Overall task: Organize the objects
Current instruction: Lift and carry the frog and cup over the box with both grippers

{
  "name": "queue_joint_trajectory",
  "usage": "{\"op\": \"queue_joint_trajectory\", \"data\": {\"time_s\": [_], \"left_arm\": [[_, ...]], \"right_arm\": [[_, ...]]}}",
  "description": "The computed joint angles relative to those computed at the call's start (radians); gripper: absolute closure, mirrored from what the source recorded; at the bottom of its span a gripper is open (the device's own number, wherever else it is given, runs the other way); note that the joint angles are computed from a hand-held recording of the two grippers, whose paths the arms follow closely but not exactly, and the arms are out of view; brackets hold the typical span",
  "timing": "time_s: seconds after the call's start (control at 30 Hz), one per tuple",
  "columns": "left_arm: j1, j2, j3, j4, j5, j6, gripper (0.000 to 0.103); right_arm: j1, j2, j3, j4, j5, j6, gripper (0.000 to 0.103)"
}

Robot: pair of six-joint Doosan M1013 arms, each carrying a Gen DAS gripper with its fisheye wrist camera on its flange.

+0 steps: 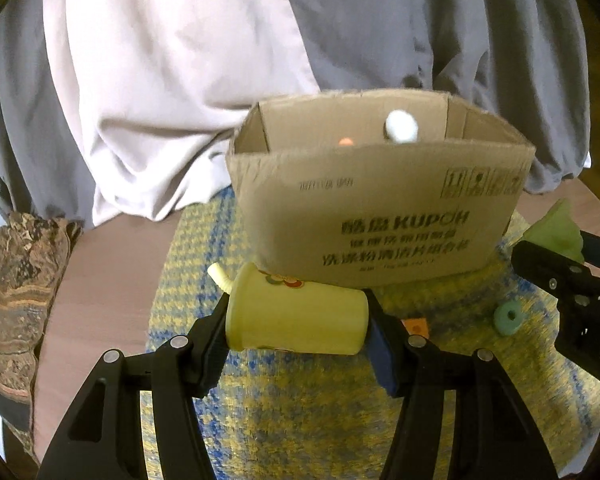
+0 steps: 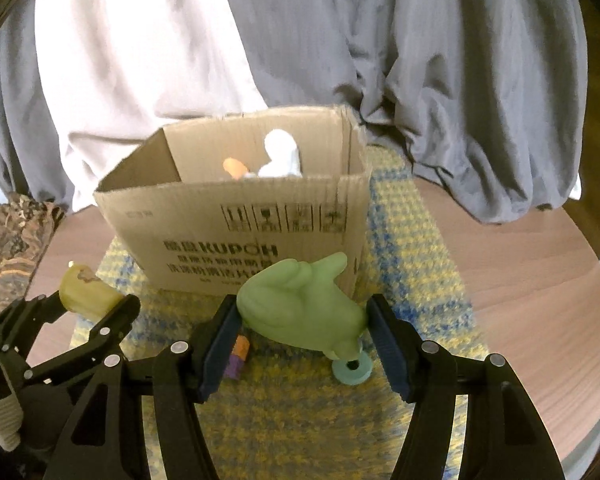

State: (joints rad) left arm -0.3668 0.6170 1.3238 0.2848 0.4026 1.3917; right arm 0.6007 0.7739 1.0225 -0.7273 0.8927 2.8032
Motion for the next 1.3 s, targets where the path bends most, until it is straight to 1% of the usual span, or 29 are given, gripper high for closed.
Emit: {"op": "queue_joint_trajectory", "data": {"time_s": [0.3,0.47,0.77,1.03,1.3], "left_arm": [[-0.011,-0.012,-0.017,0.018,-0.004,-0.016,0.044],[-0.010,-0.013,-0.038,-0.003,-0.002,-0.003,0.044],[-0.013,-0.011,-0.080,0.001,0.002,-0.013,0.044],[-0.019,0.004,-0.136,0.031,0.031,-0.039,0.044],[-0.015,0.038,-0.221,0.029,0.083,-0.043,0.044]], "right_arm": [[0.001,-0.027,0.008,-0.041,-0.009,0.004,0.039],[0.000,-0.036,0.000,-0.058,-0.016,0.000,0.039],[-0.003,-0.041,-0.031,-0.087,-0.021,-0.032,0.039],[-0.017,-0.034,-0.062,-0.086,-0.027,-0.060,0.039],[-0.036,-0.015,-0.111,-0.044,-0.040,-0.099,0.039]]}}
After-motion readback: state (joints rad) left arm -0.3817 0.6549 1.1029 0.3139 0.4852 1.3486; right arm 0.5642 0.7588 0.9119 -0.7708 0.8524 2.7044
